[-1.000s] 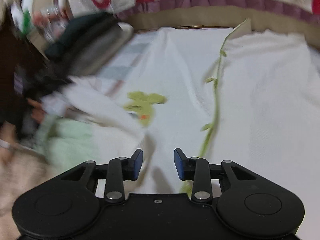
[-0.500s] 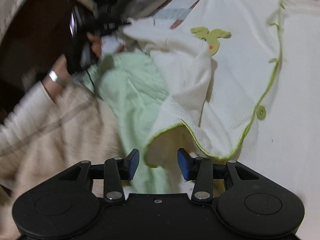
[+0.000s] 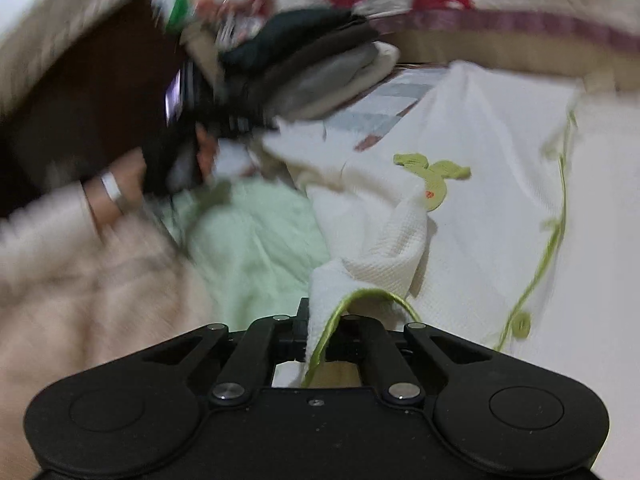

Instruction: Fold clothes

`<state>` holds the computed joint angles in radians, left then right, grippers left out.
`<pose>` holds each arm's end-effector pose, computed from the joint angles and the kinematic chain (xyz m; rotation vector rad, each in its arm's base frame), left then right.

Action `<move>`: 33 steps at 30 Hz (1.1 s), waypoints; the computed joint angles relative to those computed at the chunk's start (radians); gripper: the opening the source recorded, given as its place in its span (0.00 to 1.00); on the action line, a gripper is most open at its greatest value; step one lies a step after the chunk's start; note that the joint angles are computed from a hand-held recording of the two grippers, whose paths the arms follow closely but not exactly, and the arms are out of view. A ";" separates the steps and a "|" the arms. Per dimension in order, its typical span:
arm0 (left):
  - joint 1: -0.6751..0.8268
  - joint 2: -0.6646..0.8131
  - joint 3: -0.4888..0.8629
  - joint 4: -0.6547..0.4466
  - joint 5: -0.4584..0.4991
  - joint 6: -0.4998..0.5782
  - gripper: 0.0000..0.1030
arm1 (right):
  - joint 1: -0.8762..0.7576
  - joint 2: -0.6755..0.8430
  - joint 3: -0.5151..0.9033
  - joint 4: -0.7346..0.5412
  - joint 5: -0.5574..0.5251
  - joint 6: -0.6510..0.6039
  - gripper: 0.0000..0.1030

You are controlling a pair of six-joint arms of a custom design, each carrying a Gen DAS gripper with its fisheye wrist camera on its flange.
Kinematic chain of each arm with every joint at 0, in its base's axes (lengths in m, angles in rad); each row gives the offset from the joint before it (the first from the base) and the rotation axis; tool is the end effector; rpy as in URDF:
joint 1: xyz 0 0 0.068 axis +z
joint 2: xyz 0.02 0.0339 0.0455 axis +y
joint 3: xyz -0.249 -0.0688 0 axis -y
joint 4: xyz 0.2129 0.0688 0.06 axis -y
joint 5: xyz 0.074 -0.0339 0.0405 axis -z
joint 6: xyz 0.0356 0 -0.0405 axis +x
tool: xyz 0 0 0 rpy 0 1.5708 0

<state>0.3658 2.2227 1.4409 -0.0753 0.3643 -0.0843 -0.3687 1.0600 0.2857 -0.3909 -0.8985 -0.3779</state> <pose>0.4104 0.1436 0.1229 -0.3704 2.3476 -0.3084 0.1317 -0.0210 0.1364 -0.2401 2.3133 0.8654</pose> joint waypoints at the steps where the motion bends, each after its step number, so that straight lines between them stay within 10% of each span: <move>1: -0.001 -0.002 -0.002 0.003 0.000 0.001 0.05 | -0.096 0.077 0.049 -0.104 -0.084 -0.093 0.04; 8: 0.030 -0.183 -0.057 -0.056 0.032 0.243 0.04 | -0.458 0.624 0.356 -0.948 -0.193 -1.020 0.06; 12: 0.168 -0.243 0.102 -0.314 0.150 0.324 0.04 | -0.527 0.787 0.445 -1.121 -0.087 -1.202 0.06; 15: 0.255 -0.213 0.238 -0.494 0.206 0.344 0.04 | -0.483 0.833 0.447 -1.035 -0.111 -1.121 0.06; 22: 0.314 -0.170 0.186 -0.387 0.053 0.363 0.00 | -0.337 0.833 0.387 -0.866 -0.179 -1.020 0.05; 28: 0.348 -0.110 0.299 -0.664 0.109 0.406 0.03 | -0.215 0.351 0.145 -0.199 -0.027 -0.249 0.05; 31: 0.304 -0.154 0.247 -0.729 0.112 0.455 0.20 | -0.144 0.234 0.120 -0.157 0.055 -0.177 0.05; 33: 0.259 -0.165 0.226 -0.742 0.101 0.476 0.53 | -0.082 0.193 0.113 -0.130 0.100 -0.113 0.06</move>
<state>0.6248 2.0575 1.6672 -0.8176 0.4657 0.3922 -0.4504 1.2535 0.3985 -0.5210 -0.7988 -0.4914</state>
